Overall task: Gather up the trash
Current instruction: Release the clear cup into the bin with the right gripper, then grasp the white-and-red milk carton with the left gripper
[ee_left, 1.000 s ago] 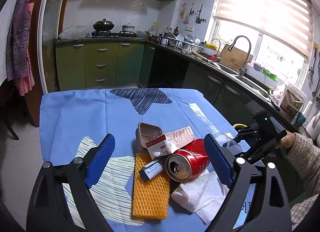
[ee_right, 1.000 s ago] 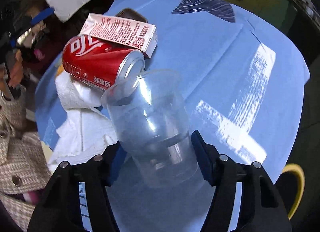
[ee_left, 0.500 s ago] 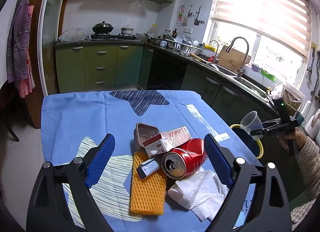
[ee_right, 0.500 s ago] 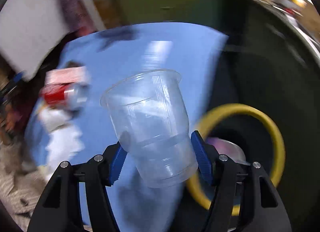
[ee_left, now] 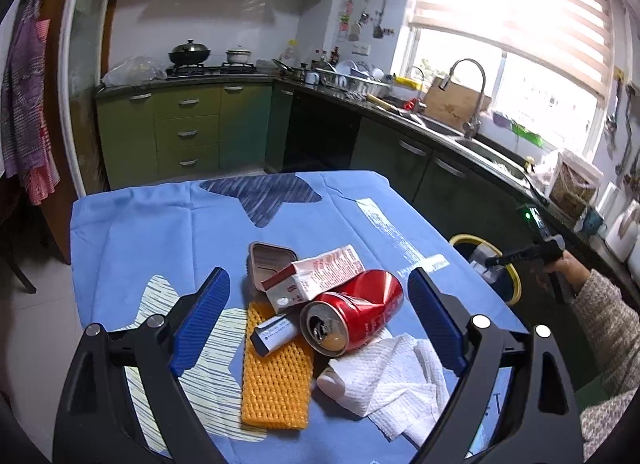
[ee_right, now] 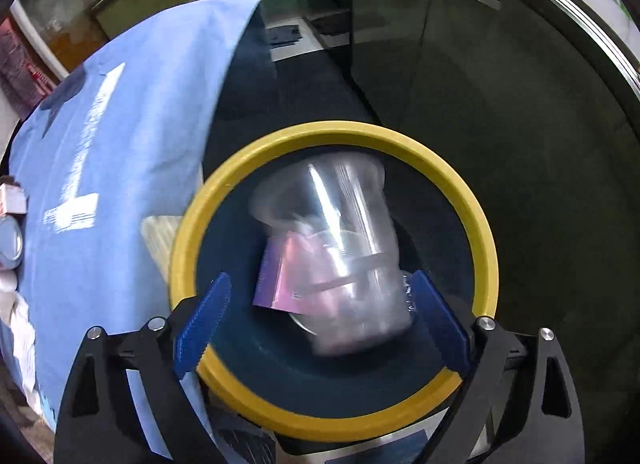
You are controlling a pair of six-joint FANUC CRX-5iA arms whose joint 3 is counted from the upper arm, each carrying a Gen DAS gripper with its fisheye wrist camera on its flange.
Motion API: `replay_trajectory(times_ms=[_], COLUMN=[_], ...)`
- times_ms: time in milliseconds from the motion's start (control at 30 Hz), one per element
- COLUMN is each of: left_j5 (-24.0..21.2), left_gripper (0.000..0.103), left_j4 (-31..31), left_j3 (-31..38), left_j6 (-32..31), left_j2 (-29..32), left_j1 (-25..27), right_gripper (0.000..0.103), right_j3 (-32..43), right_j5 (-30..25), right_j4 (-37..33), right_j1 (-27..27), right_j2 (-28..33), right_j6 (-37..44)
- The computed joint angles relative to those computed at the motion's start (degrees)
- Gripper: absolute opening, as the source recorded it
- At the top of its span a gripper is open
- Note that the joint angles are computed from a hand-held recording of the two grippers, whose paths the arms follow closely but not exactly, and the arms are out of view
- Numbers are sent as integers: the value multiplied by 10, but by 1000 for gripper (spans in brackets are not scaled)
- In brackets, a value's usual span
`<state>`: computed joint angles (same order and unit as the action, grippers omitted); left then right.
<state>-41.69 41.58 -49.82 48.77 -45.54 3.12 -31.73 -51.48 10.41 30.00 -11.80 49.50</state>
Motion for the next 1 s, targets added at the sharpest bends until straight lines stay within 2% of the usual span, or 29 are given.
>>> replay_trajectory(times_ms=[200, 333, 467, 667, 733, 800, 833, 967, 1000], left_j5=[-26, -36, -16, -6, -34, -91, -116, -173, -185], left_gripper=[87, 87, 87, 87, 87, 81, 78, 58, 57], left_j4=[6, -11, -79, -170, -183, -203, -226, -329, -346], left_j3=[16, 27, 62, 134, 166, 217, 247, 340, 356], left_j6=[-44, -60, -46, -95, -121, -136, -126, -67, -58], left_j2=[34, 53, 81, 147, 182, 235, 263, 342, 356], left_j1=[-23, -38, -72, -114, -119, -122, -128, -166, -174], right_gripper=[91, 91, 91, 91, 91, 91, 91, 91, 91], right_j3=[-51, -81, -96, -102, -100, -99, -98, -97, -95], right_j5=[26, 27, 25, 26, 27, 31, 32, 38, 39], right_j4=[-14, -11, -16, -26, -32, -38, -41, -55, -63], right_j1=[42, 89, 125, 150, 150, 148, 147, 146, 144], right_j2=[-91, -142, -171, -187, -185, -184, -183, -182, -181], right_j6=[-64, -102, -121, -127, -122, -119, -117, -112, -107])
